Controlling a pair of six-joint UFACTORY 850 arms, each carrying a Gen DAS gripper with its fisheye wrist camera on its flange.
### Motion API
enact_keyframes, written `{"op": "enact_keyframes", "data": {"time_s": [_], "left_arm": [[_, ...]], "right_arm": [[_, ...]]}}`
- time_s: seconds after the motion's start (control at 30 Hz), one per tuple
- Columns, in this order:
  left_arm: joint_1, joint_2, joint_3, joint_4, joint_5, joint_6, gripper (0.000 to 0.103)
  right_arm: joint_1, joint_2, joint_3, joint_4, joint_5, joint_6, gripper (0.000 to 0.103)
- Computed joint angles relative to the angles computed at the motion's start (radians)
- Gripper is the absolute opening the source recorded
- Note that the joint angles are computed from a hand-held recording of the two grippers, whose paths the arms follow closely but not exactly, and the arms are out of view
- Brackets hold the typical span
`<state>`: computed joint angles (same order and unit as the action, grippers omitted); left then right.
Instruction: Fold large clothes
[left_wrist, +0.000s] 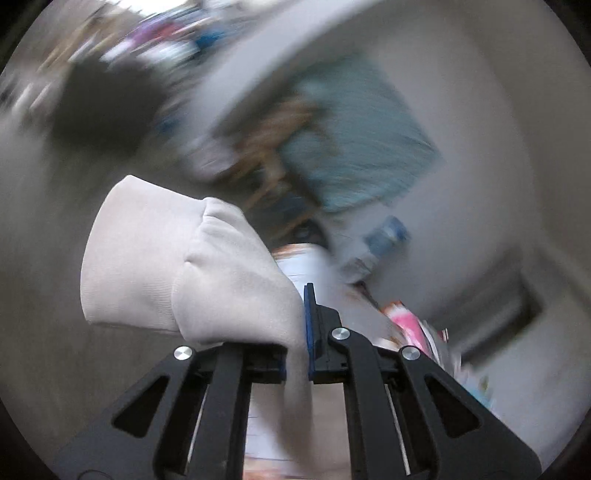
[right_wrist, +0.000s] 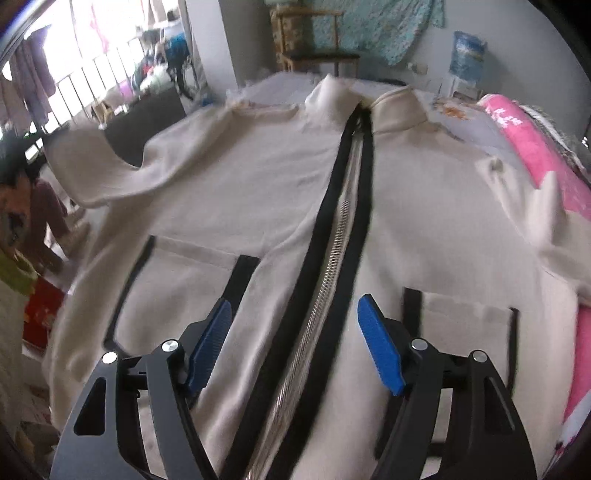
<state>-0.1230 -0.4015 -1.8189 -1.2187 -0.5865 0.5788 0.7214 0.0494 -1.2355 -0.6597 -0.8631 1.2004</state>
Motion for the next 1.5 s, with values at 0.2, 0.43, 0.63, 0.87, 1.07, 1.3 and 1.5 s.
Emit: {"op": "enact_keyframes", "data": {"time_s": [0.2, 0.43, 0.63, 0.87, 1.07, 1.3, 1.5], "left_arm": [[-0.252, -0.100, -0.348, 0.263, -0.153, -0.085, 0.007], [-0.476, -0.088, -0.214, 0.561, -0.181, -0.174, 0.069], [-0.532, 0.089, 0.144, 0.680, -0.095, -0.171, 0.071], [-0.510, 0.237, 0.354, 0.861, 0.058, -0.369, 0.071], [-0.512, 0.211, 0.359, 1.188, 0.051, -0.682, 0.055], [-0.478, 0.214, 0.397, 1.013, 0.127, -0.558, 0.041], [-0.443, 0.256, 0.442, 0.539, 0.228, -0.151, 0.040]], "right_arm": [[0.110, 0.135, 0.092, -0.152, -0.096, 0.163, 0.069], [0.193, 0.304, 0.214, -0.152, -0.191, 0.268, 0.073], [0.139, 0.429, 0.276, -0.018, -0.150, 0.226, 0.075], [-0.199, 0.477, 0.275, 0.438, 0.185, -0.162, 0.075], [-0.452, 0.396, 0.304, 1.064, 0.312, -0.533, 0.070], [-0.435, 0.300, 0.226, 0.756, 0.298, -0.331, 0.044], [-0.239, 0.202, 0.146, 0.419, 0.118, -0.313, 0.020]]}}
